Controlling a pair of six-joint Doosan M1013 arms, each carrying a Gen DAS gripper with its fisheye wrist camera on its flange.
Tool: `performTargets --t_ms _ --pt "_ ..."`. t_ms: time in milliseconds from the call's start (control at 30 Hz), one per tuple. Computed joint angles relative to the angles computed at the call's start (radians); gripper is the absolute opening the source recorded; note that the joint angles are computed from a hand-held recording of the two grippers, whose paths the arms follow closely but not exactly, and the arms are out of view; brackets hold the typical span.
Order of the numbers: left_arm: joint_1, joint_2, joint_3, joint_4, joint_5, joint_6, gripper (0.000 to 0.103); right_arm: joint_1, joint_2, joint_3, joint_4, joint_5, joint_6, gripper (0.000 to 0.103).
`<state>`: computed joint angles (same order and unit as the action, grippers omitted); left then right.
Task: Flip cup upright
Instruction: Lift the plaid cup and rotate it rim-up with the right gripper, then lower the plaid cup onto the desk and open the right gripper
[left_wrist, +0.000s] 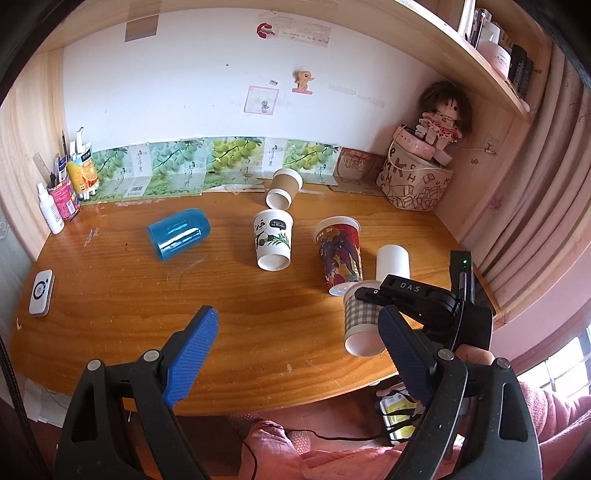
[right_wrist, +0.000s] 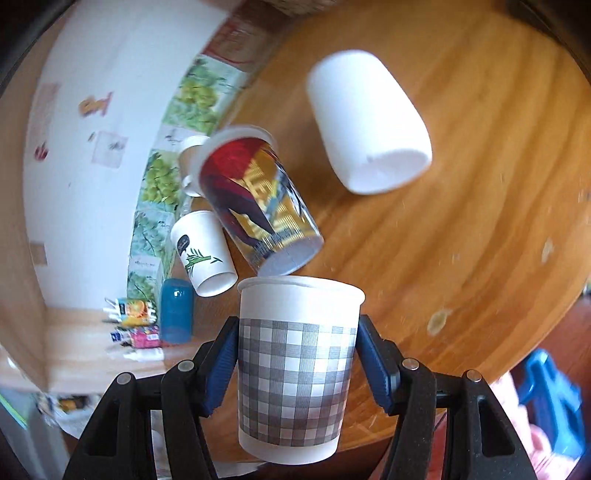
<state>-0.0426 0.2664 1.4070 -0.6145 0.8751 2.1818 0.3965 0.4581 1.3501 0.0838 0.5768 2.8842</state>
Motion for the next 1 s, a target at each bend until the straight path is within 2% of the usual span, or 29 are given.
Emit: performTargets --t_ms 267,433,567,667,867,1000 --pt "-0.009 -0.018 0.027 0.011 -0.013 -0.025 0.090 0.035 -0.030 0.025 -0.300 -0.053 0.006 0.062" --pt "-0.016 -0.020 0.034 0.030 -0.007 -0.057 0.090 0.065 -0.042 0.050 -0.585 -0.118 0.076 0.063" --pt "-0.016 -0.014 0.029 0.046 0.020 -0.091 0.090 0.095 -0.046 0.075 -0.849 -0.141 0.198 0.064" --pt "-0.014 -0.002 0.020 0.057 0.049 -0.121 0.090 0.121 -0.039 0.085 -1.042 -0.113 0.288 0.064" --pt "-0.013 0.021 -0.007 0.106 0.086 -0.161 0.090 0.179 -0.013 0.108 -1.365 0.029 0.429 0.064" --pt "-0.009 0.037 -0.026 0.122 0.101 -0.177 0.090 0.204 -0.004 0.129 -1.477 0.085 0.471 0.065"
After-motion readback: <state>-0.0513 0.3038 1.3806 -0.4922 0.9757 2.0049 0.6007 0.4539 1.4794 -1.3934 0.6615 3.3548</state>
